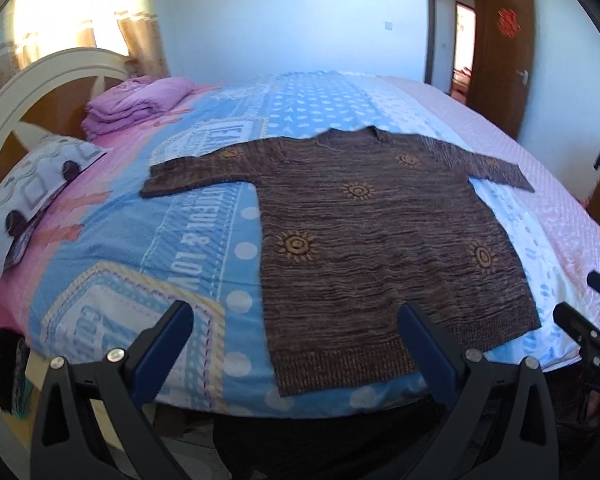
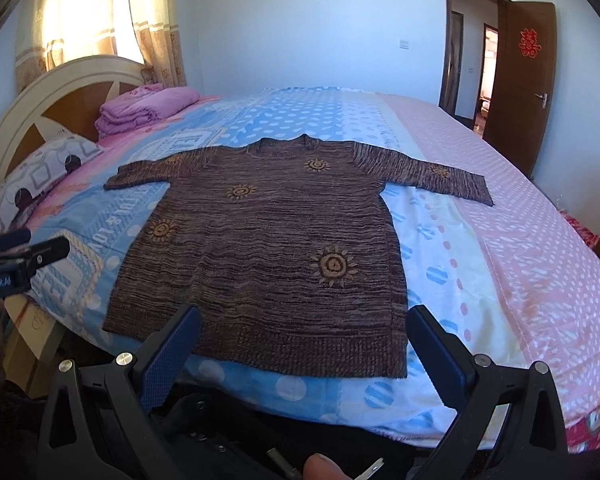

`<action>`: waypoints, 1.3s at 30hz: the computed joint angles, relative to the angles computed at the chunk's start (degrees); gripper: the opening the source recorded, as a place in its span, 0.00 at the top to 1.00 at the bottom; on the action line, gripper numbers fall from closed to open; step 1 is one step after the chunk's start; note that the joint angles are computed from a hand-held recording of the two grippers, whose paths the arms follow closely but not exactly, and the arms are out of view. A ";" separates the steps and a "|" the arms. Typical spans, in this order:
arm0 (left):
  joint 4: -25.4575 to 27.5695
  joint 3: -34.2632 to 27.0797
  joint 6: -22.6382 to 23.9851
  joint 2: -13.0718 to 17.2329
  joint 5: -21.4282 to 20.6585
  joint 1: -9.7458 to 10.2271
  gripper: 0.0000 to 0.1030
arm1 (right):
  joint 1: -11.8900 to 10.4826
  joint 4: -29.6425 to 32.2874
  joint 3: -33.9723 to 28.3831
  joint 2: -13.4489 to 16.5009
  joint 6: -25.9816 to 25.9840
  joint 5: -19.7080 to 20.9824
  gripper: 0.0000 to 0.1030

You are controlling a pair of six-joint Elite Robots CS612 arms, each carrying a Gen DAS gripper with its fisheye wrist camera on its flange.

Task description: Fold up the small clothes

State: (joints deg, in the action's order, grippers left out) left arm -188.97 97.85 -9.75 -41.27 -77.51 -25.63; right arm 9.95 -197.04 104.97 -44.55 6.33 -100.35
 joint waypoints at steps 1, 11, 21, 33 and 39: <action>2.12 -1.40 0.63 0.48 -0.66 0.40 0.00 | -0.33 0.96 -0.49 0.18 -0.99 0.56 0.01; 6.17 -13.82 3.24 7.17 8.08 1.38 0.00 | -5.48 2.53 -6.29 3.74 -1.85 2.87 0.02; 10.09 -28.23 5.29 15.54 9.18 1.23 0.00 | -11.76 11.92 -17.39 8.42 5.52 5.68 0.36; 22.73 -47.46 2.83 25.65 14.79 2.03 0.00 | -18.13 22.88 -30.62 14.39 16.42 1.28 0.58; 28.51 -53.12 -0.81 28.21 15.12 2.99 0.00 | -19.99 27.78 -35.14 16.65 17.29 1.56 0.67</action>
State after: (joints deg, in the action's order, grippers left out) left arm -160.46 44.73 -10.56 -13.06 -62.39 -22.64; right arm -10.03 -169.25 69.82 -27.91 23.61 -98.78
